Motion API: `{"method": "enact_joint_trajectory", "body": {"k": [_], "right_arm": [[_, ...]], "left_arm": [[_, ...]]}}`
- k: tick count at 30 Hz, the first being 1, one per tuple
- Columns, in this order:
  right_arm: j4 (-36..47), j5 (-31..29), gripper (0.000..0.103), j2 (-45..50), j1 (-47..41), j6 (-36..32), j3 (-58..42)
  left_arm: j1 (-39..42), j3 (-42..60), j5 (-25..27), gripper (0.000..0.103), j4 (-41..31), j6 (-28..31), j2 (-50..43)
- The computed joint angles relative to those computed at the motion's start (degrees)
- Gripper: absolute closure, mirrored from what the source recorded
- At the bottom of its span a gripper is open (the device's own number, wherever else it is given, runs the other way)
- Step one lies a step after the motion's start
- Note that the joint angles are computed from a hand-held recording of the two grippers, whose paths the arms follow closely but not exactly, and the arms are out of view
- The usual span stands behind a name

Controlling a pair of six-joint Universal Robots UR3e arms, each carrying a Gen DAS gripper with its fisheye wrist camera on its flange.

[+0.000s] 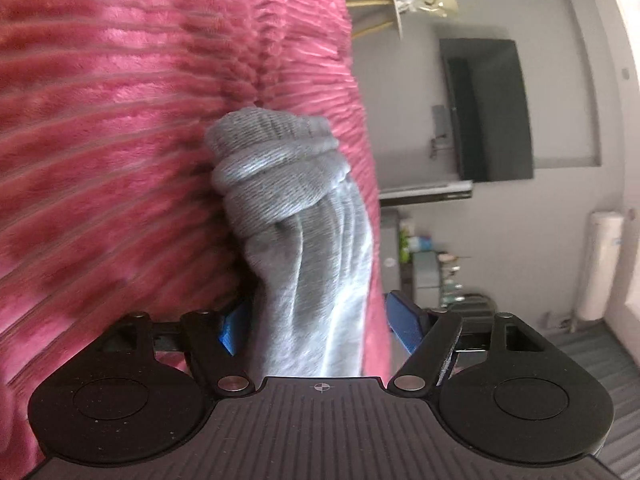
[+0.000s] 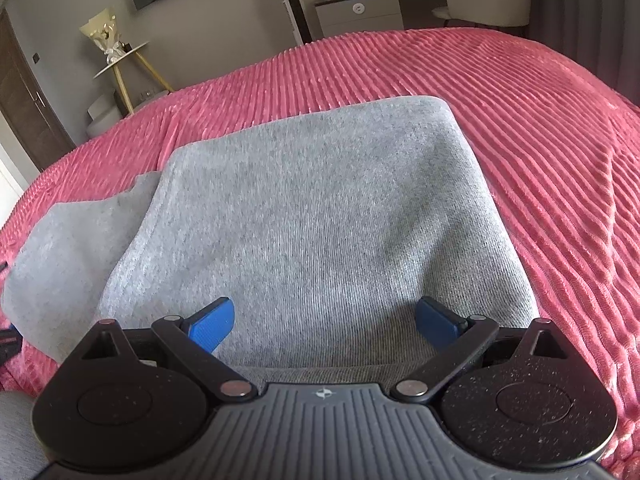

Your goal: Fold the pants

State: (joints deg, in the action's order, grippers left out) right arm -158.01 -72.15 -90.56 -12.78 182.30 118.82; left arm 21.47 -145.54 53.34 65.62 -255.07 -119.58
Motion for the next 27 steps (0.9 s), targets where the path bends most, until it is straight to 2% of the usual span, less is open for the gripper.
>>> {"method": "enact_joint_trajectory", "body": {"k": [2, 7, 10, 16, 19, 21, 27], "right_arm": [[0.1, -0.6, 0.006, 0.4, 0.5, -0.1, -0.4], [0.1, -1.8, 0.006, 1.0, 1.2, -0.2, -1.0], [-0.1, -2.1, 0.006, 1.2, 1.4, -0.1, -1.0], [-0.6, -3.4, 0.005, 2.1, 2.2, 0.2, -1.6], [-0.7, -4.5, 0.005, 2.7, 3.0, 0.1, -2.0], [-0.8, -5.0, 0.005, 3.0, 3.4, 0.0, -2.3], [-1.0, -4.8, 0.005, 2.9, 3.2, 0.1, -2.1]], "left_arm": [[0.8, 1.3, -1.5, 0.030, 4.8, -2.6, -3.9], [2.0, 5.7, -4.1, 0.032, 7.2, -5.8, -8.8], [2.2, 8.2, -4.6, 0.032, 6.2, -7.4, -9.9], [2.6, 14.4, -6.6, 0.031, 1.0, -7.1, -11.4], [3.6, 16.5, -8.4, 0.031, 2.1, -9.0, -13.8], [4.0, 16.9, -9.2, 0.032, 2.0, -8.3, -14.2], [3.7, 17.0, -8.6, 0.035, 2.8, -7.4, -14.9]]}}
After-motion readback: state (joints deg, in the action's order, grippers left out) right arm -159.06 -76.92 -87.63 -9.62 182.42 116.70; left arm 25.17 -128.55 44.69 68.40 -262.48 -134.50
